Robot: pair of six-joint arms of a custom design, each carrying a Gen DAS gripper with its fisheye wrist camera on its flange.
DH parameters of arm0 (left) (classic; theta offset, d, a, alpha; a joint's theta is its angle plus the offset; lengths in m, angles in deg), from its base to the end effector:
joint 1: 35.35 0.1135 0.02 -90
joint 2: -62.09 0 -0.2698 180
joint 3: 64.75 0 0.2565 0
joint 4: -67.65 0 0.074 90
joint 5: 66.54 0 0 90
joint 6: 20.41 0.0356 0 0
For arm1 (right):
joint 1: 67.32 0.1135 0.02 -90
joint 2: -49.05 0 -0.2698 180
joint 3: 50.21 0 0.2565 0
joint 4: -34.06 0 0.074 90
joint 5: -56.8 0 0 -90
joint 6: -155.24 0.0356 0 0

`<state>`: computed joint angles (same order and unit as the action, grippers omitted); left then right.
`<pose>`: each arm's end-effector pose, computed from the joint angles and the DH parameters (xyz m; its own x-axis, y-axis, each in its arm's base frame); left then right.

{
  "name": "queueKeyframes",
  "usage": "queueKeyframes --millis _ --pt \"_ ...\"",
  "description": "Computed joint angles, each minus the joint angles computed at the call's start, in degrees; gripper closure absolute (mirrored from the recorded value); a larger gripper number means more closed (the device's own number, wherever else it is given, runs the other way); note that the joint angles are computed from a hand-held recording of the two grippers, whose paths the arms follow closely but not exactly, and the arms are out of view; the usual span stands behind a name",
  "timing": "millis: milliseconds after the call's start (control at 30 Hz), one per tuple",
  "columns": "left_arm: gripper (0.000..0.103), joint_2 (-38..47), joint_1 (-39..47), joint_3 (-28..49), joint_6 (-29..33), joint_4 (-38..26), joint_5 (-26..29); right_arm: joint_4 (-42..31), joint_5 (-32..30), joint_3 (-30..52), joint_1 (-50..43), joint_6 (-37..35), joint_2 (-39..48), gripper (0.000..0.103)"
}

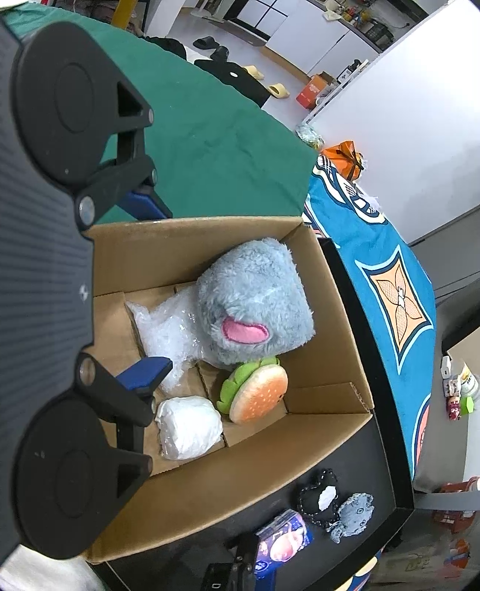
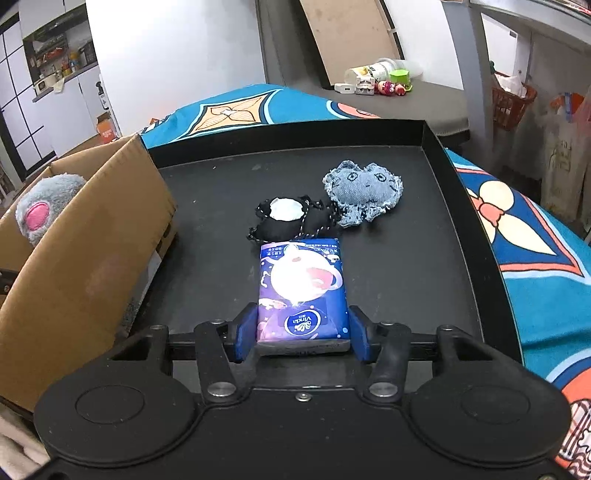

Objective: Organize soft objects
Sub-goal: 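Reach the right gripper to the purple tissue pack and grasp it, then carry the tissue pack with the right gripper into the box and release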

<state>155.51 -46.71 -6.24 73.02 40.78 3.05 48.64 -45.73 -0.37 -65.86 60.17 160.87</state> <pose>0.2938 -0.0464 0.1414 -0.8610 0.2302 -0.4536 0.0746 0.9393 0.3350 0.3141 0.0157 0.0575 -0.7178 -0.1046 -0.6883 -0.2360 0.9667 0.0993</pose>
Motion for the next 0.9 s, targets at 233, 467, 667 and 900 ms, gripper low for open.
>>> queueKeyframes --millis 233,467,667,900 --pt "0.026 -1.0 0.3 -0.5 0.2 0.0 0.5 -1.2 -0.3 -1.3 0.1 -0.3 -3.6 0.053" --pt "0.026 -2.6 1.7 -1.3 0.7 0.4 2.3 -4.4 -0.4 -1.3 0.5 -0.7 -8.0 0.053" --pt "0.026 -4.2 3.4 -1.9 1.5 0.5 4.9 -8.8 -0.1 -0.2 1.1 -1.6 -12.7 0.053" --pt "0.027 -6.8 4.9 -4.1 3.7 2.4 7.3 -12.9 0.3 0.4 2.7 -2.2 -18.2 0.053"
